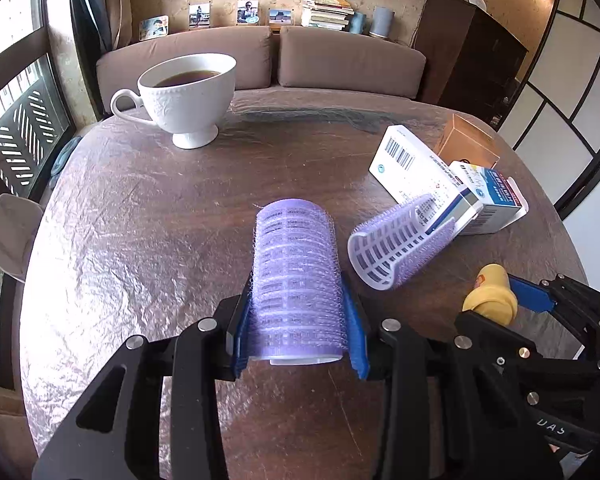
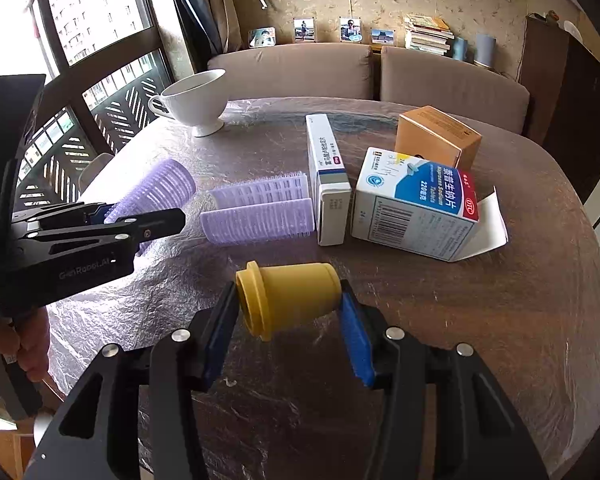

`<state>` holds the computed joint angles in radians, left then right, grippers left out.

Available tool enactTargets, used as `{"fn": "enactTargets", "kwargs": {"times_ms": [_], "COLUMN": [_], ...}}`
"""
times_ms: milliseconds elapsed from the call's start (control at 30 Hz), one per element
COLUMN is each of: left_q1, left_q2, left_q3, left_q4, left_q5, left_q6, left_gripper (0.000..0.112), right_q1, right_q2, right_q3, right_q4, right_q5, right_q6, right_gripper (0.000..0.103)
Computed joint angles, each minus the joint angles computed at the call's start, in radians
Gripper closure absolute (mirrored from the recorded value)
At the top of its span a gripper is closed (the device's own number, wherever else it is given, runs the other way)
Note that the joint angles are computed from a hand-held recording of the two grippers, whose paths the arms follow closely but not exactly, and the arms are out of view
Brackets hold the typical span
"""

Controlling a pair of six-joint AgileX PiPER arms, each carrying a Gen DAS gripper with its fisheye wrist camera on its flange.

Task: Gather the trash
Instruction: 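Carry the purple roller and yellow cap over the white bin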

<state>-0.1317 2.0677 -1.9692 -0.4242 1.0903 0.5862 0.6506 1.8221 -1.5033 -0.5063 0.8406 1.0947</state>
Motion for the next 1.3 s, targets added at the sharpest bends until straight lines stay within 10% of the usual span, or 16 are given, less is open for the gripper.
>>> {"fn": "enactTargets", "kwargs": {"times_ms": [1300], "left_q1": [-0.025], "left_q2": [-0.647], "left_q3": [0.808], "left_q4": [-0.028], "left_q5": [-0.190], "left_q6": [0.004], "left_gripper": [0.072], "right_q1": [0.355], "right_q2": [-0.374], "right_q3": [0.363], "right_q4": [-0.147], "right_q5": [0.144], "right_q6": [0.409], "right_gripper": [0.054]}}
